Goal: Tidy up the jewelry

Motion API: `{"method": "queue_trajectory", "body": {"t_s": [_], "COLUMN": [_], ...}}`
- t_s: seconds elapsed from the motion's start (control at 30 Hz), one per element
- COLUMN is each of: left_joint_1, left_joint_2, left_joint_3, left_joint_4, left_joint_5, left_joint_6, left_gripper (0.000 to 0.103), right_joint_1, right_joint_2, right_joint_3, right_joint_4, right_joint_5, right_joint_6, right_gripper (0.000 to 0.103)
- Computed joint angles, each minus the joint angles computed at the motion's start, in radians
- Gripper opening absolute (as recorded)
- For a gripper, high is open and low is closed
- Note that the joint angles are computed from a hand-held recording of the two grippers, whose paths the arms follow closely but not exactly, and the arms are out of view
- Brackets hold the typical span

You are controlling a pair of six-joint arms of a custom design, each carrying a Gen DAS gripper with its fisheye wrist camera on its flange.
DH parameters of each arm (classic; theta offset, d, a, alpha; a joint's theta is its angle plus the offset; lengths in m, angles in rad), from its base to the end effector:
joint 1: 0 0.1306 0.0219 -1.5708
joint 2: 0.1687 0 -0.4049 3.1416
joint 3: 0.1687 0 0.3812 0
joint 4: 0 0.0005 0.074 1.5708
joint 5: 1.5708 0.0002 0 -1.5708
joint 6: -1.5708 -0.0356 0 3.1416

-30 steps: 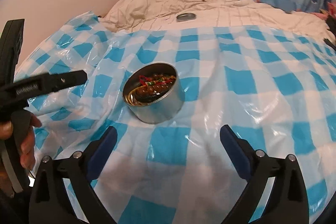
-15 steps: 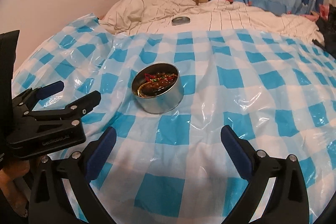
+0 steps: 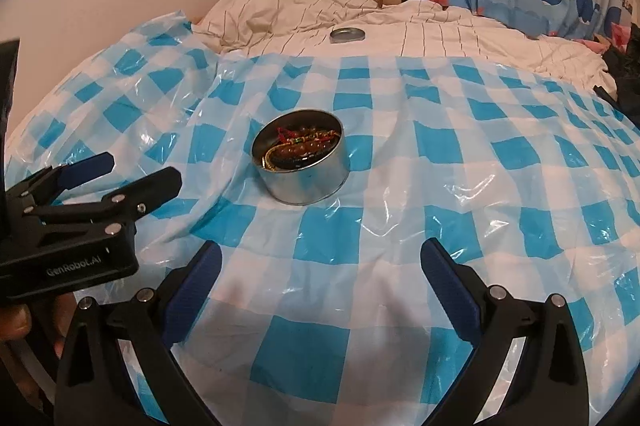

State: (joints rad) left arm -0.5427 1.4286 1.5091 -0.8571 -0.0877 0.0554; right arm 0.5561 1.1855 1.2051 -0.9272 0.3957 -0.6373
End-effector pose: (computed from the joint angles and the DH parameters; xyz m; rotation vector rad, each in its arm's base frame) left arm 0.4214 -0.2511 0.4892 0.5253 2.2923 -0.1919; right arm 0.3316 0.1894 0.4492 0.2608 2.3717 0.0658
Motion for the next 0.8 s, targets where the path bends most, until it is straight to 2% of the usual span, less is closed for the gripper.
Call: {"method": "queue_trajectory", "body": {"t_s": [0.17,0.4,0.67,0.73,0.8], "left_joint_1": [-0.017,-0.016,-0.023,-0.017,-0.012], "left_joint_2": [0.005,0.010,0.033,0.032,0.025], "left_joint_3": [0.005,0.014,0.042,0.040,0.033], "left_joint_4": [-0.008,-0.020,-0.069,-0.077,-0.060], "left_joint_5": [-0.035,-0.024,-0.038,-0.018,0.007], "left_joint_6": [-0.013,-0.006,0.019,0.038,0.024], "left_gripper": [0.095,0.095,0.095,0.095,0.095], "right_joint_1": [0.001,-0.002,-0.015,-0.019,-0.025], "right_joint_2": [0.002,0.000,-0.013,-0.016,-0.019], "right_joint_3": [-0.002,-0.010,-0.024,-0.029,-0.034], "right_joint_4": [0.002,-0.002,-0.005,0.001,0.003], "right_joint_5": [-0.007,-0.004,-0.012,-0.012,-0.009], "right_joint_6": [0.003,0.000,-0.002,-0.004,-0.012], "right_gripper": [0.095,0.095,0.095,0.095,0.095]}}
